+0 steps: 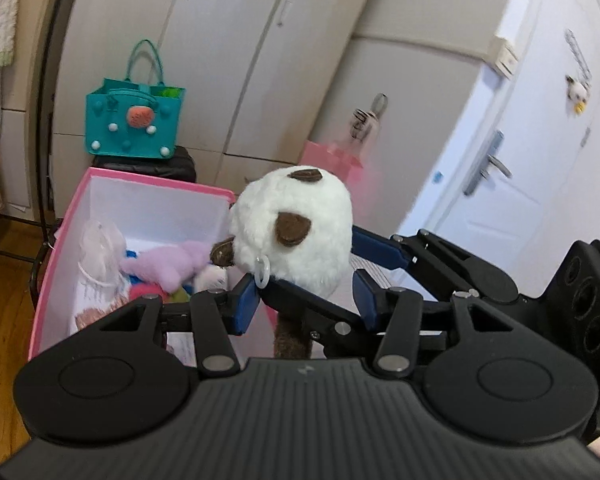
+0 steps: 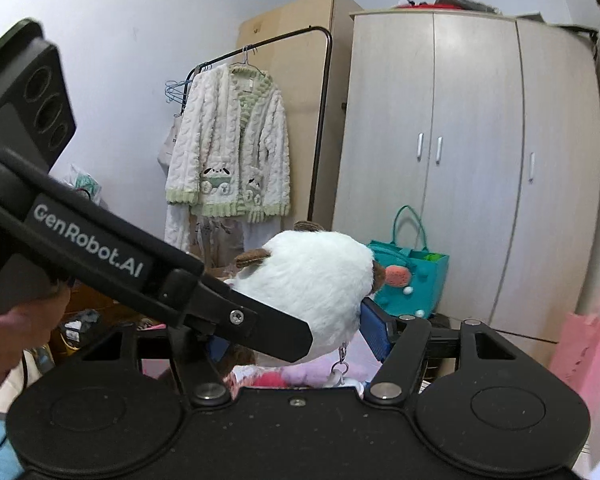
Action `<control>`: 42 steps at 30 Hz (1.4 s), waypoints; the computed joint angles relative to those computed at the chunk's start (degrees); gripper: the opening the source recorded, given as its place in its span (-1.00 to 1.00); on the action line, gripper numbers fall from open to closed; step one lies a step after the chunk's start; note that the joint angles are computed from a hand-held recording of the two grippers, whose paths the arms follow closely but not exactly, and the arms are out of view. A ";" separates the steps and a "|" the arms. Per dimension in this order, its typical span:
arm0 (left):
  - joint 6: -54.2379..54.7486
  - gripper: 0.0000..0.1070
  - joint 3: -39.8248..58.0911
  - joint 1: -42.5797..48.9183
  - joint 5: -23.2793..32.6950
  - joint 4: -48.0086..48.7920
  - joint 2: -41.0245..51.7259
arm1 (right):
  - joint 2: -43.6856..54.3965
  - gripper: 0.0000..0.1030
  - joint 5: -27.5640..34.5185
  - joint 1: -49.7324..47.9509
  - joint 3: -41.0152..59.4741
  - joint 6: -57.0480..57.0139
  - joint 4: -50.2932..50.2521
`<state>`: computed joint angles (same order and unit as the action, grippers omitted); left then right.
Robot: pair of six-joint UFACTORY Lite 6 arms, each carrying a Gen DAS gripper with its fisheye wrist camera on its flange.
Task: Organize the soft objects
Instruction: 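Lift and carry the panda plush with both grippers over the pink box, then open both grippers to drop the panda plush into the box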
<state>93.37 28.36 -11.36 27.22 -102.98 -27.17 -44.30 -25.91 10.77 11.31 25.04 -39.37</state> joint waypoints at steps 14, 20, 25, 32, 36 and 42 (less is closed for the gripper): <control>13.23 -0.10 10.82 4.76 3.32 -11.30 27.48 | 37.43 0.35 -12.22 -3.33 13.81 -8.22 2.21; 16.84 0.13 8.58 5.64 5.36 -15.53 28.12 | 38.03 0.55 -11.30 -4.36 14.00 -7.51 1.10; 24.62 0.23 2.22 3.01 2.34 -25.42 20.60 | 33.48 0.59 -10.89 -6.38 11.21 -6.88 0.22; 38.88 0.28 -2.52 -1.71 -3.98 -44.30 13.15 | 26.73 0.59 -12.18 -16.68 7.85 7.28 -13.91; 45.28 0.30 -4.04 -4.23 -7.02 -52.18 9.64 | 22.00 0.60 -10.99 -22.09 6.92 16.64 -22.46; 48.57 0.54 -3.93 -7.88 -12.85 -56.24 4.23 | 17.25 0.70 -4.03 -24.29 8.05 30.28 -34.23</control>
<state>141.94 24.43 -19.24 14.37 -159.22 -22.94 -27.05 -29.94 -13.52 19.36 55.32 -73.60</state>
